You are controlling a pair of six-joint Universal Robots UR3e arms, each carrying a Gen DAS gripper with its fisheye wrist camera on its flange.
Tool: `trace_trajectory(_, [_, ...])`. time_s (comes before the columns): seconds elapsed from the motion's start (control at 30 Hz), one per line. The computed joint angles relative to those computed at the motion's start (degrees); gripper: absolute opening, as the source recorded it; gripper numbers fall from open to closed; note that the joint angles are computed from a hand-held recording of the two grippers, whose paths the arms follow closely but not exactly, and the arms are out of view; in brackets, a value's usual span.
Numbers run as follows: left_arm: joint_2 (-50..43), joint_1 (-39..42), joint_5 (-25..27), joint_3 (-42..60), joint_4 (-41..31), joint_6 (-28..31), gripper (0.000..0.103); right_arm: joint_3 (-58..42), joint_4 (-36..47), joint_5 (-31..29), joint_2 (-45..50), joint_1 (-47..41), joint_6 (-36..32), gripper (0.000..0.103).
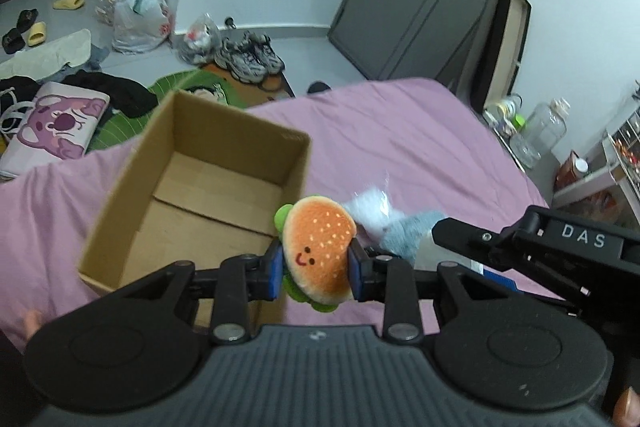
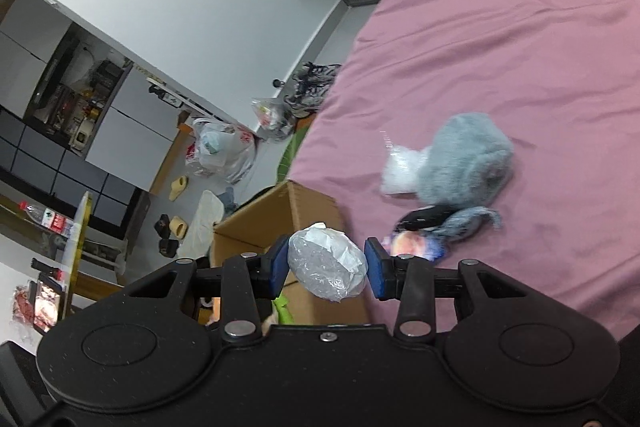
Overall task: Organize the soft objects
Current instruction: 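Carry the burger plush and white wrapped ball over the cardboard box with both tools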
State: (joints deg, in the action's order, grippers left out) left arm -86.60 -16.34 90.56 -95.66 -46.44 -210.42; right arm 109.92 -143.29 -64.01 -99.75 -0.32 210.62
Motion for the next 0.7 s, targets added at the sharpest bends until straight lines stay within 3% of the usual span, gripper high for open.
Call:
trace_trajectory(0.37, [6.72, 8.82, -3.01, -5.01, 0.27, 4.56, 0.031, -10.79, -3.19, -9.28, 8.82, 10.94, 4.18, 0.039])
trace_trajectory(0.7, [9.50, 15.94, -5.40, -7.13, -1.12, 7.71, 0.031, -19.26, -3.44, -11.48, 17.45, 16.92, 3.61, 0.039])
